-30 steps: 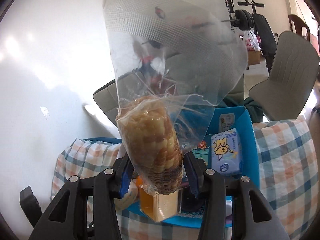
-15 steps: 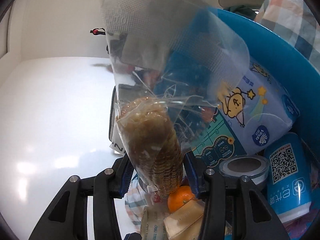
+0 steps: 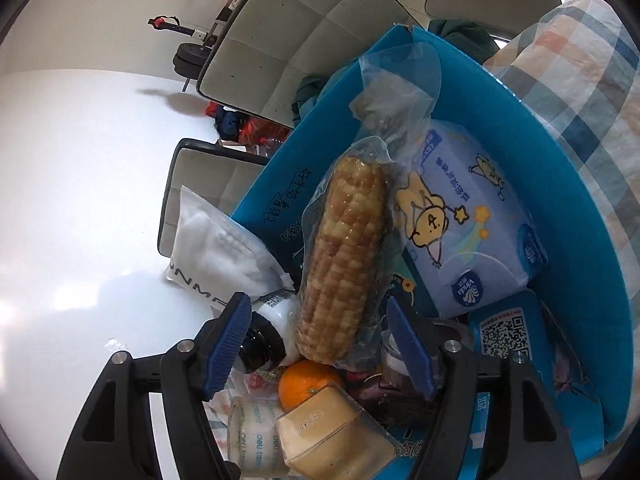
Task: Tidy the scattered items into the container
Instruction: 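Open the right tool to release the corn cob and withdraw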
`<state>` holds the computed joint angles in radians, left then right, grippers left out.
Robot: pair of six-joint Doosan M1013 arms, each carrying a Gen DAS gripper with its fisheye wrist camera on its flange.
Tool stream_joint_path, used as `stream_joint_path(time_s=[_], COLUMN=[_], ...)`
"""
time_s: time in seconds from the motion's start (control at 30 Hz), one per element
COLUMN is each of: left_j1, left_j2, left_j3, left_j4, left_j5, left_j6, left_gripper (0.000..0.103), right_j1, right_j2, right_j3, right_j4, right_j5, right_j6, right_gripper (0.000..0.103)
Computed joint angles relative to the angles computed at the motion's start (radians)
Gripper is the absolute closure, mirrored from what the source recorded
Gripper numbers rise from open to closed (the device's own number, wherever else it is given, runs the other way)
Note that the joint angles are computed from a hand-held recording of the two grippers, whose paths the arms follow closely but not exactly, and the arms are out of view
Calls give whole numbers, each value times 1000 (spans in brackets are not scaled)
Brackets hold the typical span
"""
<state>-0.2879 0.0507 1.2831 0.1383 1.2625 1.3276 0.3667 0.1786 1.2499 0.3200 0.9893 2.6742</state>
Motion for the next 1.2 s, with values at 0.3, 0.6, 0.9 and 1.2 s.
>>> stream_joint_path(time_s=[0.3, 0.6, 0.9, 1.2], left_j1=[-11, -81, -141, -199], left_j2=[-30, -96, -167, -216], left_j3=[-1, 18, 18, 24], left_j4=[-10, 75, 117, 159], left_j5=[54, 106, 133, 157], left_j6=[1, 28, 7, -40], left_gripper=[0, 0, 0, 0], right_j1=[93, 232, 325, 378], right_j2=[-47, -91, -134, -169], right_j3=[-90, -96, -125, -128], right_j4=[-420, -614, -704, -750], right_j5=[320, 471, 518, 546], right_j6=[-161, -248, -224, -228], right_gripper=[9, 0, 0, 0])
